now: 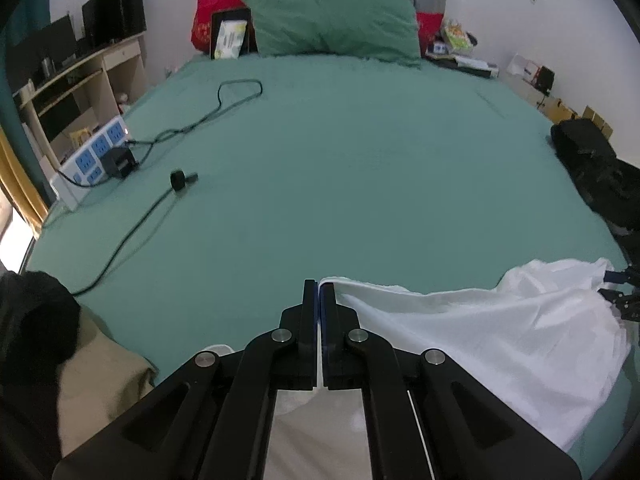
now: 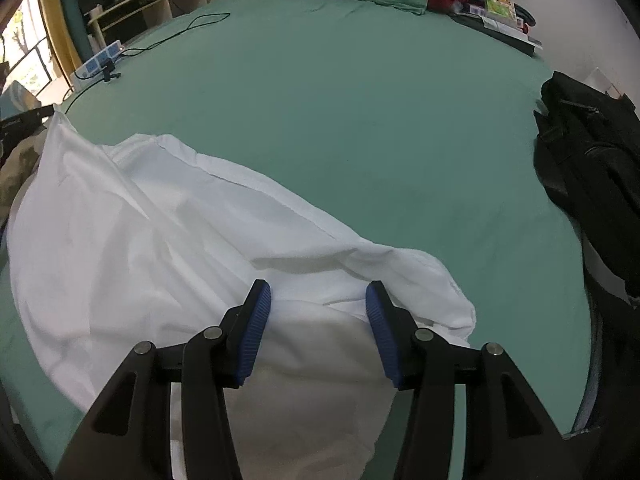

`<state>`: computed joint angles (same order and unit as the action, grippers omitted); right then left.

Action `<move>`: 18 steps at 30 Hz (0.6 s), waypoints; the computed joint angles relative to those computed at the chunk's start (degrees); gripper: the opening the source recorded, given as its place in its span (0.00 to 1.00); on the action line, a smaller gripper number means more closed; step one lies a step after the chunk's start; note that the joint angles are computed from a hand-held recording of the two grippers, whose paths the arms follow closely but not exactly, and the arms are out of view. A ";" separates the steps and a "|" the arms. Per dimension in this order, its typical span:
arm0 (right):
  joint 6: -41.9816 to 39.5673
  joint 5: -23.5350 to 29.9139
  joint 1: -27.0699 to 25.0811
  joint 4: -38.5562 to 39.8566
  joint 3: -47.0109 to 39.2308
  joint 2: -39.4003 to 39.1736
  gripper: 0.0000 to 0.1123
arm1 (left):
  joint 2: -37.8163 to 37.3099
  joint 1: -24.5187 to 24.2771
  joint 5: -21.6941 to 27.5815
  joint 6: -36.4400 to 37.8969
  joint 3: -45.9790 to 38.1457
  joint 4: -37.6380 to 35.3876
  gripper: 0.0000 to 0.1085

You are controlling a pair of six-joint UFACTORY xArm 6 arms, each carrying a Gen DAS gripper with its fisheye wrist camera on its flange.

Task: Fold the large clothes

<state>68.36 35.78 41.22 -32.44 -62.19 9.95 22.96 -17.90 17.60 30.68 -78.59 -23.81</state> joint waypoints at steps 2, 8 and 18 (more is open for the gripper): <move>1.52 -0.40 -0.24 -1.25 2.27 -2.13 0.45 | -0.67 -0.05 -0.09 1.00 0.01 -1.57 0.01; 3.44 -0.98 -1.28 -1.80 7.21 -7.49 0.45 | -2.60 -0.49 0.46 4.14 0.45 -4.47 0.01; -1.35 -1.28 -0.42 0.77 8.75 -6.65 0.45 | -3.49 -0.13 1.41 3.47 1.68 -2.75 0.01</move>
<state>67.01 34.50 40.80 -31.67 -53.43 3.30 19.47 -18.03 19.00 34.15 -76.91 -26.56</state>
